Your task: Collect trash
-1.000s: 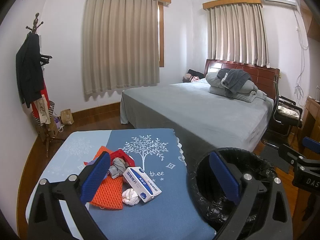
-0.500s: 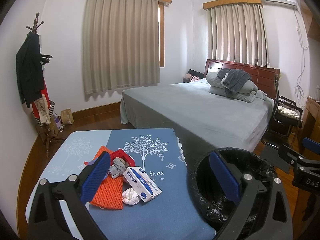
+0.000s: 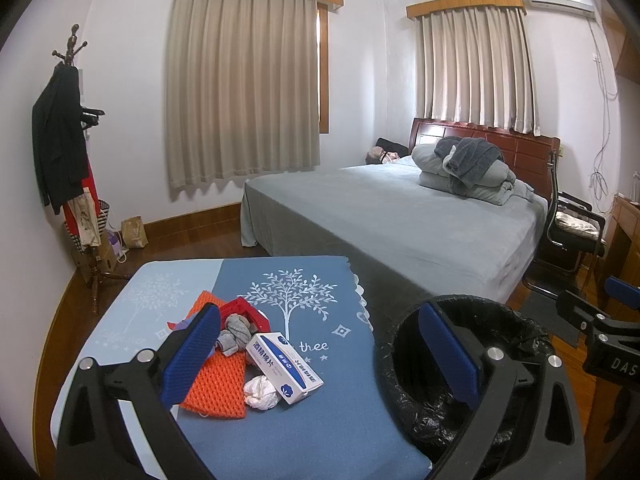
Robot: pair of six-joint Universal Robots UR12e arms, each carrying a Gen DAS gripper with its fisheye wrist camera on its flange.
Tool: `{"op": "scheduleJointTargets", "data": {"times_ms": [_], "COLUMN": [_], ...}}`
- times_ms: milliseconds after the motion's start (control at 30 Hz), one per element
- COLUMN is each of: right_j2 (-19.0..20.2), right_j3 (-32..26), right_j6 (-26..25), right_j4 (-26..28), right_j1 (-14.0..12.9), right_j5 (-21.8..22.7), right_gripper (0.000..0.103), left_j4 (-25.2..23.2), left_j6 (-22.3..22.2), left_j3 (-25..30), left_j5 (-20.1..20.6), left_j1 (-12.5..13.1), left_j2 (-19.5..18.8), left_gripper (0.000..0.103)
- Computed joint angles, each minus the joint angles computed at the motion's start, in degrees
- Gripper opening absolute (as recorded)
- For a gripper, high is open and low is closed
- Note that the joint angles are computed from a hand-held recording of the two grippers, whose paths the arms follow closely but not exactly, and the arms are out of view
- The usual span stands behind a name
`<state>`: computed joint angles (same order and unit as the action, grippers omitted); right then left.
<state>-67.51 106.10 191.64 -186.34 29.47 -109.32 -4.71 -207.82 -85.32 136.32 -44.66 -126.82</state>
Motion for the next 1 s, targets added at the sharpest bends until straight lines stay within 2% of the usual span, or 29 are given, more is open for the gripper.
{"op": "scheduleJointTargets", "data": {"times_ms": [1000], "right_j2": [0.6], "right_j3": [-0.2], "right_j6": [0.7], "right_j4": [0.0], "right_j1": [0.1], "right_j5": [0.2], "right_gripper": [0.098], "left_j4": [0.0], "left_j6": [-0.1], "left_j3": [0.0], "left_j5": [-0.2], "left_j1": [0.1], "left_j2": [-0.1], "left_gripper": [0.097]}}
